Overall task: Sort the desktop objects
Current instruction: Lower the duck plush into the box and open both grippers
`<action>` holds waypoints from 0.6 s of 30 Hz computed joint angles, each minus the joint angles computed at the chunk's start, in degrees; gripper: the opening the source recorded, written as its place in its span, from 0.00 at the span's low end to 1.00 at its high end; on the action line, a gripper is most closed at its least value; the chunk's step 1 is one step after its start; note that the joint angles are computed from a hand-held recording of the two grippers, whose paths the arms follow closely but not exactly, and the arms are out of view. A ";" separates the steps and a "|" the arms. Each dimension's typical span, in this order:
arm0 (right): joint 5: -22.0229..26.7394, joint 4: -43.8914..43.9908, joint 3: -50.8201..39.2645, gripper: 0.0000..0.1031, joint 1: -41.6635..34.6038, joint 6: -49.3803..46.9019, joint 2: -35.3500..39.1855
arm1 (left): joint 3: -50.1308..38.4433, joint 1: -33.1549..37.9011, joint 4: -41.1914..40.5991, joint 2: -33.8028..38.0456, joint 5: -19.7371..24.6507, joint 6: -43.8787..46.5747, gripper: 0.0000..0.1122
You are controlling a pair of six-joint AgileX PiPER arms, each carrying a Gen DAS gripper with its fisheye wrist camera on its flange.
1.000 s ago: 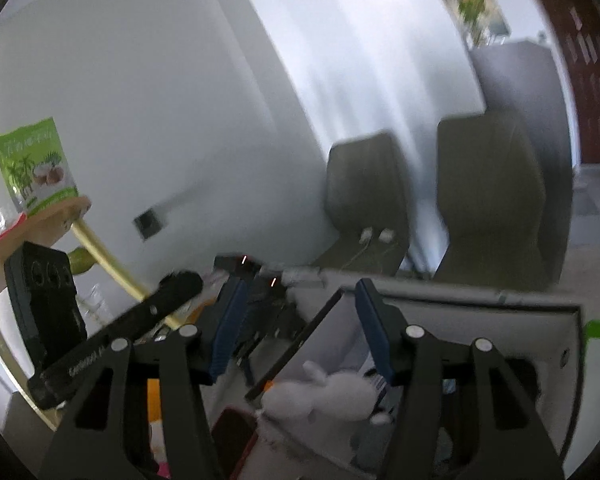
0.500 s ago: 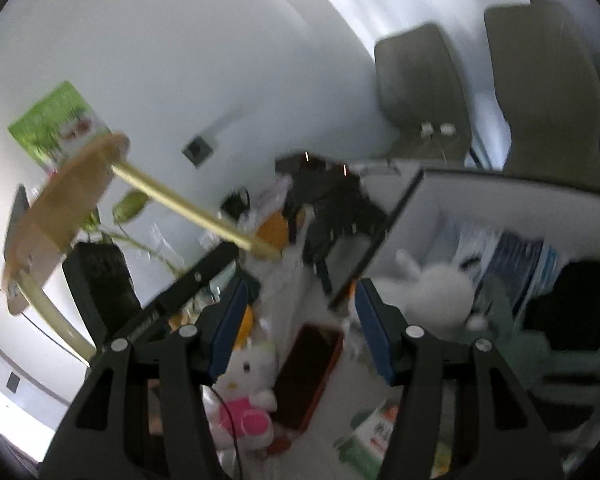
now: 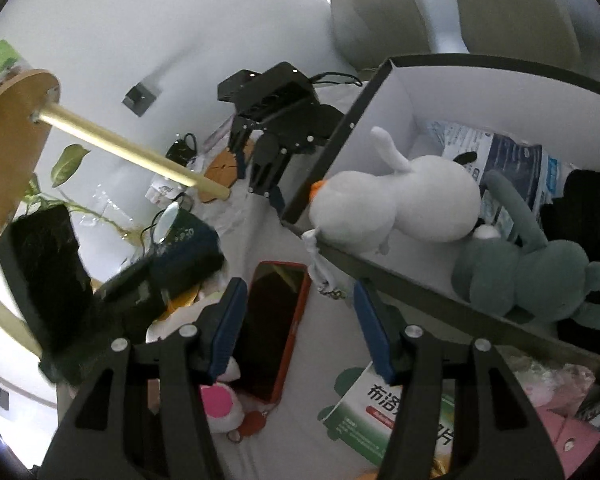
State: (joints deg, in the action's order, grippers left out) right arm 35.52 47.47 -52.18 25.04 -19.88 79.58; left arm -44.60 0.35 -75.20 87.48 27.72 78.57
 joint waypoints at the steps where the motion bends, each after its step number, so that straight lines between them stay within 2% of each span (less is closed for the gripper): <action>1: -0.88 -0.52 0.03 0.54 0.21 0.82 0.09 | 0.17 -1.73 2.94 -0.09 -2.44 -3.33 0.38; 5: -0.83 1.23 -0.45 0.53 -0.07 0.30 1.05 | 1.10 -1.11 5.20 0.68 -1.43 -4.83 0.38; 10: -1.82 2.43 -0.68 0.52 0.88 -0.08 2.80 | 0.89 0.58 2.58 2.77 1.38 -1.50 0.38; 18: -2.62 2.76 -2.18 0.46 2.15 0.15 6.06 | -2.68 -2.91 2.08 8.80 2.65 -0.98 0.38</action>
State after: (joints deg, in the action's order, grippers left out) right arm 32.90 50.22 -54.36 27.19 -19.73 85.64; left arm -47.28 -2.56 -73.13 96.28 30.37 77.59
